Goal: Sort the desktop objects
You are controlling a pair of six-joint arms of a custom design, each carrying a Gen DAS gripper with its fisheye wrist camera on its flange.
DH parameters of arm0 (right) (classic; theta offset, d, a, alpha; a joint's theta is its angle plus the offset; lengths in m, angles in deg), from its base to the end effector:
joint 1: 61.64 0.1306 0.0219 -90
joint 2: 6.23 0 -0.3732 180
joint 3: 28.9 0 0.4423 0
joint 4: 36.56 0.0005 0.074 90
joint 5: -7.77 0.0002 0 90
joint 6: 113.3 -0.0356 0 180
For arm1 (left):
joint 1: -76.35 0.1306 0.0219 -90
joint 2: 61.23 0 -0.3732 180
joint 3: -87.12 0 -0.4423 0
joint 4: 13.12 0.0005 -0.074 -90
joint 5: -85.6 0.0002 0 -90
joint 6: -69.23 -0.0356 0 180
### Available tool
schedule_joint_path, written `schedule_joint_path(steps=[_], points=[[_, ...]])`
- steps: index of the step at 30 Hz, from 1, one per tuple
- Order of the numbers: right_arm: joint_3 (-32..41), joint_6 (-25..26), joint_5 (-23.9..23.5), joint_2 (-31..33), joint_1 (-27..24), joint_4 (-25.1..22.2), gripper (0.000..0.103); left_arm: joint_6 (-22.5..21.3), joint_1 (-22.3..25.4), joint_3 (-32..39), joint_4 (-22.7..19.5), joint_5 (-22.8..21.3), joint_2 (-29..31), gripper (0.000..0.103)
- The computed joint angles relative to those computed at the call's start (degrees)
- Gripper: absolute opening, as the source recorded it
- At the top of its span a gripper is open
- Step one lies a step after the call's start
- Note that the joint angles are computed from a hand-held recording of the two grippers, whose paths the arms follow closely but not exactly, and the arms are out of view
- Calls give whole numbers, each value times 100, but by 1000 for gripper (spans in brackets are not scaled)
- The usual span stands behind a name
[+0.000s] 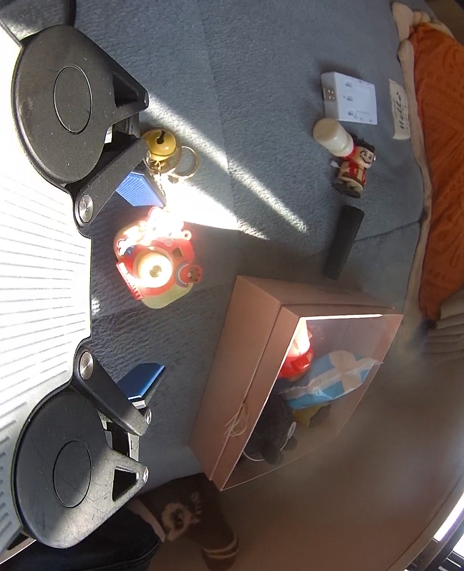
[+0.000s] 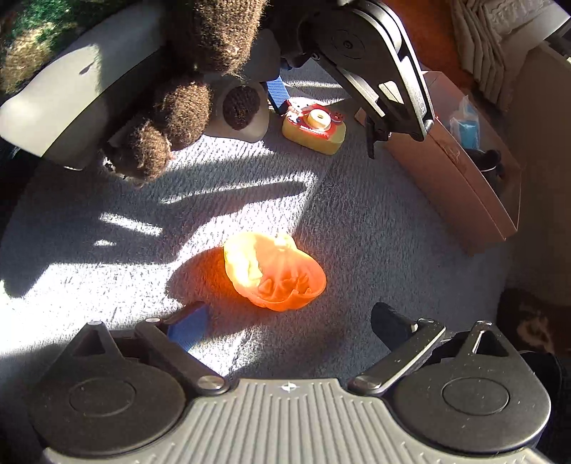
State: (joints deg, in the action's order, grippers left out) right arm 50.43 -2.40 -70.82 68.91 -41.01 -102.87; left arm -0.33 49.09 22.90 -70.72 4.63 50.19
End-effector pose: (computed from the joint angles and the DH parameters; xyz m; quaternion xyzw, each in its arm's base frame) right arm 0.3939 0.1402 0.4273 -0.3200 0.9115 -0.0970 0.2395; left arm 0.5878 -0.3097 0.4241 0.0810 0.9429 -0.1954 0.2573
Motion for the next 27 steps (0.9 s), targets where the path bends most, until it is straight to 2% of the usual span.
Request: schedule_joint_path(steps=[2, 4, 7, 10, 13, 15, 16, 19, 21, 24, 27], points=[[-20, -1, 10, -7, 17, 63, 99, -155, -52, 44, 23, -268, 50, 77], [-43, -3, -3, -29, 16, 100, 99, -476, -96, -4, 72, -479, 34, 68], [-44, -29, -90, -60, -10, 133, 99, -991, -102, -200, 213, -486, -96, 67], [33, -122, -258, -40, -47, 146, 99, -1863, -89, -455, 316, -415, -303, 67], [124, -337, -491, 47, -122, 150, 99, -2984, -17, -680, 42, -59, -531, 68], [248, -564, -675, 187, -177, 78, 98, -3360, 5, -780, -137, -30, -643, 69], [309, -652, -751, 286, -204, 55, 94, -3369, 10, -822, -158, -64, -686, 70], [411, -878, -839, 450, -193, -76, 82, -3028, 37, -830, -201, 10, -682, 86], [455, -887, -875, 526, -200, -128, 74, -2875, 11, -835, -197, -7, -654, 86], [515, -875, -1049, 527, -212, -299, 55, -2797, -71, -792, -193, -210, -576, 85], [555, -821, -1039, 562, -219, -360, 53, -2769, -113, -768, -177, -358, -560, 83]])
